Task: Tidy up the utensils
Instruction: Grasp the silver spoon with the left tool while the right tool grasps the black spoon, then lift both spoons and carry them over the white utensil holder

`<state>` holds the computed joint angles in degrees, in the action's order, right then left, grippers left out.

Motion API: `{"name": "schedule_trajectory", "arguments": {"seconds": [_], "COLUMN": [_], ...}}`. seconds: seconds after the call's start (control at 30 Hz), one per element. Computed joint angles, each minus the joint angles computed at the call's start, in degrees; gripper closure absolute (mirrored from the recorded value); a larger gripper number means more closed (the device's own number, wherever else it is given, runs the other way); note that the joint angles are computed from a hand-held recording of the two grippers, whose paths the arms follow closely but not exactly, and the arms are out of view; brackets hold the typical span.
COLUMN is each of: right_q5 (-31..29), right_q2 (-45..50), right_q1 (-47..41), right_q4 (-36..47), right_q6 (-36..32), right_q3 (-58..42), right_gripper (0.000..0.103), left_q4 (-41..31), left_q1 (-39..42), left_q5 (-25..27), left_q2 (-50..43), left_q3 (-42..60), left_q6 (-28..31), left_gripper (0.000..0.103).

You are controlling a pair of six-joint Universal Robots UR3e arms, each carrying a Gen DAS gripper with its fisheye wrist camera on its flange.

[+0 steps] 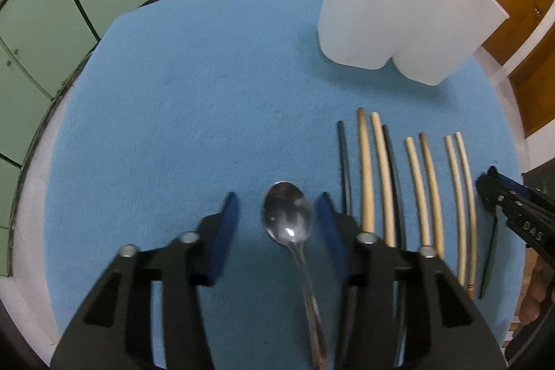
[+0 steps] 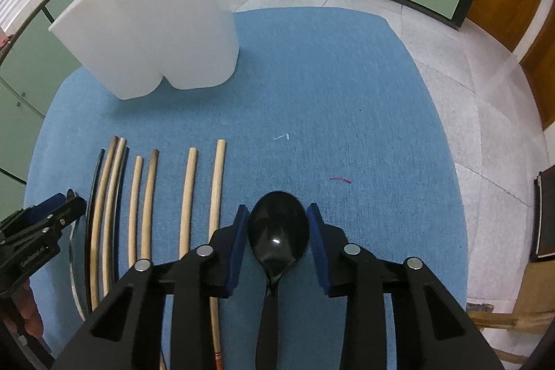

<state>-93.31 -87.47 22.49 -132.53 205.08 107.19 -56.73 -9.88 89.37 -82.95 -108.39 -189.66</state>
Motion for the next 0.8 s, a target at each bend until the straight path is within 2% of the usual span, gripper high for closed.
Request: {"name": "schedule_trajectory", "arguments": {"seconds": [0.03,0.07,0.27,0.5,0.8], "right_q5": [0.09,0.22,0.87,0.48,-3.69], "right_q2": [-0.1,-0.33,-4.11,-10.95,-13.53], "right_q1": [-0.1,-0.23,0.0,0.8,5.06], "right_q4": [-0.28,-0.35,-5.14,-10.7,-15.2], "right_q6": [-0.17,-0.29,-0.28,-0.9,-0.53], "right_q3": [0.3,0.51,5.65,10.76,8.75], "right_gripper": [0.069,0.069,0.069,0.069,0.069], "left_q4": [-0.14,0.1,2.95,8.33,10.68], "left_q1": [-0.32,-1.12,-2.16,-0.58,1.2], "left_q5": [-0.43,-0.44,-2.66,-5.14,-4.88], "left_q2": [-0.22,-0.76,1.31,12.64,23.41], "left_q3": [0.41,0.8,-1.02,-9.17,-12.78], "left_q6": [-0.26,-0.94,-1.75,-0.12,0.2], "left_gripper": [0.074,0.075,0.075,0.075,0.075]}}
